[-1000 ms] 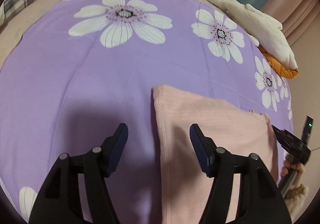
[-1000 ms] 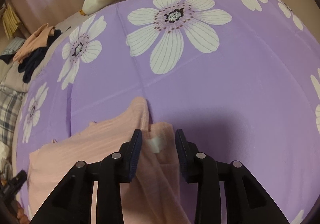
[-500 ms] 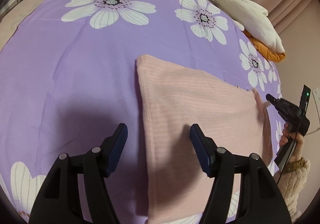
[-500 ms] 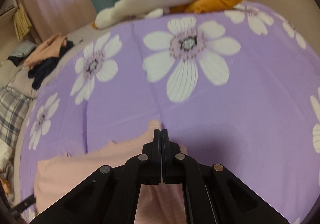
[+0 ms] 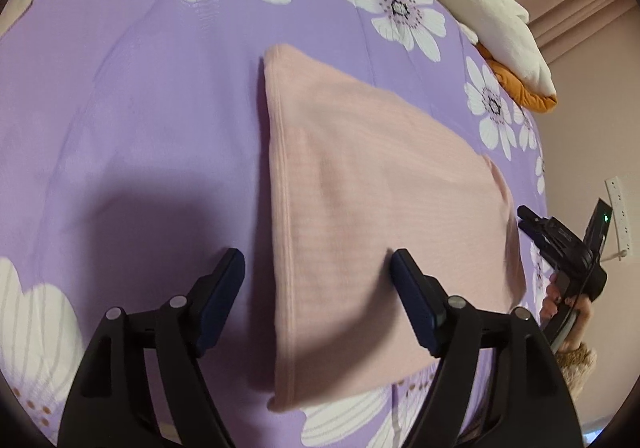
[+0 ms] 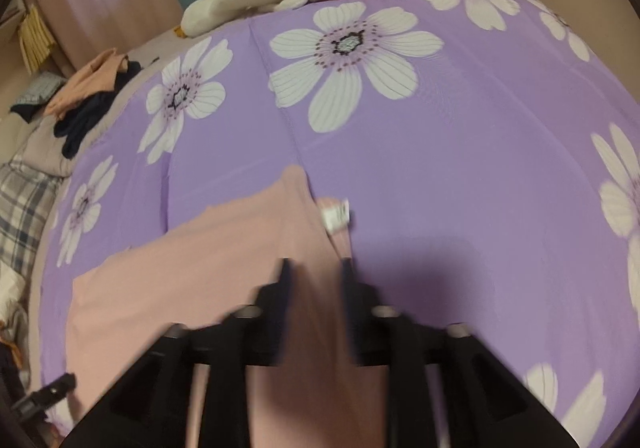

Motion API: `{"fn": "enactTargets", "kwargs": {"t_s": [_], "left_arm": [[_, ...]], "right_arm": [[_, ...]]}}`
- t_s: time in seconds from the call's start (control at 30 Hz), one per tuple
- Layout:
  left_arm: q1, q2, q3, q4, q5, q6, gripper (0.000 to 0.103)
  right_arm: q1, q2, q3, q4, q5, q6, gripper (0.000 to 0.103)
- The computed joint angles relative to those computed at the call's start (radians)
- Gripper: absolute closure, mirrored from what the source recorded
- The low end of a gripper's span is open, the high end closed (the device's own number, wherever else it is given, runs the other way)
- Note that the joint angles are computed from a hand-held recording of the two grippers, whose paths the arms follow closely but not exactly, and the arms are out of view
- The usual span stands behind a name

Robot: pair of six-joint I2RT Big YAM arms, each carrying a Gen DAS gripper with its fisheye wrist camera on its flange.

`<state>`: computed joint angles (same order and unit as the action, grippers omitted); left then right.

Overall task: Fold small clothes
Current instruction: 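Open both grippers and release the folded sweater, then grasp the sweater corner with the right gripper and lift it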

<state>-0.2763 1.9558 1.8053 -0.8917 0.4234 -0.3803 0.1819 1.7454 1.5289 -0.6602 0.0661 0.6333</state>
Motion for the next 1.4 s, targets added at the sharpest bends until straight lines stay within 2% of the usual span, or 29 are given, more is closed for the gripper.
{"fn": "enactTargets", "kwargs": {"t_s": [0.03, 0.17, 0.3, 0.43, 0.5, 0.57, 0.67, 0.77, 0.83, 0.9, 0.97, 1.0, 1.03, 1.1, 1.17, 1.27, 1.4], "left_arm": [[-0.001, -0.005, -0.012, 0.009, 0.003, 0.003, 0.025], [-0.003, -0.008, -0.025, 0.028, 0.015, 0.001, 0.024], [0.006, 0.01, -0.014, 0.043, 0.078, -0.025, 0.024], [0.013, 0.027, -0.005, 0.07, 0.125, -0.053, 0.024], [0.015, 0.038, 0.012, 0.063, 0.14, -0.06, 0.024], [0.015, 0.045, 0.021, 0.063, 0.15, -0.057, 0.025], [0.012, 0.059, 0.033, 0.084, 0.166, -0.065, 0.025], [-0.002, 0.092, 0.082, 0.067, 0.15, -0.072, 0.04], [-0.011, 0.113, 0.118, 0.041, 0.146, -0.063, 0.06], [-0.013, 0.123, 0.127, 0.039, 0.145, -0.083, 0.067], [-0.011, 0.118, 0.117, 0.052, 0.15, -0.095, 0.071], [-0.009, 0.11, 0.106, 0.059, 0.153, -0.105, 0.073], [-0.008, 0.104, 0.101, 0.058, 0.16, -0.11, 0.076], [-0.002, 0.079, 0.073, 0.078, 0.198, -0.122, 0.078], [-0.003, 0.05, 0.05, 0.083, 0.207, -0.121, 0.079], [-0.019, 0.005, 0.036, 0.013, 0.152, -0.05, 0.079], [-0.031, -0.064, -0.042, -0.018, 0.159, 0.003, 0.079]], "right_arm": [[0.003, -0.024, -0.035, 0.015, -0.006, 0.015, 0.043], [0.013, -0.107, -0.161, 0.068, -0.044, 0.085, 0.041], [0.014, -0.161, -0.273, 0.114, -0.12, 0.178, 0.04], [0.03, -0.225, -0.384, 0.202, -0.126, 0.281, 0.04], [0.029, -0.241, -0.413, 0.21, -0.175, 0.337, 0.04], [0.034, -0.265, -0.455, 0.26, -0.18, 0.378, 0.04], [0.039, -0.256, -0.47, 0.308, -0.195, 0.387, 0.04], [0.044, -0.225, -0.46, 0.387, -0.183, 0.389, 0.04], [0.042, -0.188, -0.433, 0.419, -0.194, 0.4, 0.04], [0.05, -0.157, -0.396, 0.429, -0.175, 0.389, 0.04], [0.057, -0.119, -0.342, 0.415, -0.168, 0.332, 0.057], [0.06, -0.099, -0.31, 0.386, -0.164, 0.322, 0.078], [0.06, -0.097, -0.303, 0.367, -0.171, 0.319, 0.086], [0.068, -0.11, -0.301, 0.345, -0.144, 0.326, 0.088], [0.087, -0.158, -0.332, 0.361, -0.096, 0.295, 0.09], [0.1, -0.226, -0.373, 0.379, -0.085, 0.272, 0.09], [0.118, -0.331, -0.439, 0.358, -0.045, 0.273, 0.09]]}}
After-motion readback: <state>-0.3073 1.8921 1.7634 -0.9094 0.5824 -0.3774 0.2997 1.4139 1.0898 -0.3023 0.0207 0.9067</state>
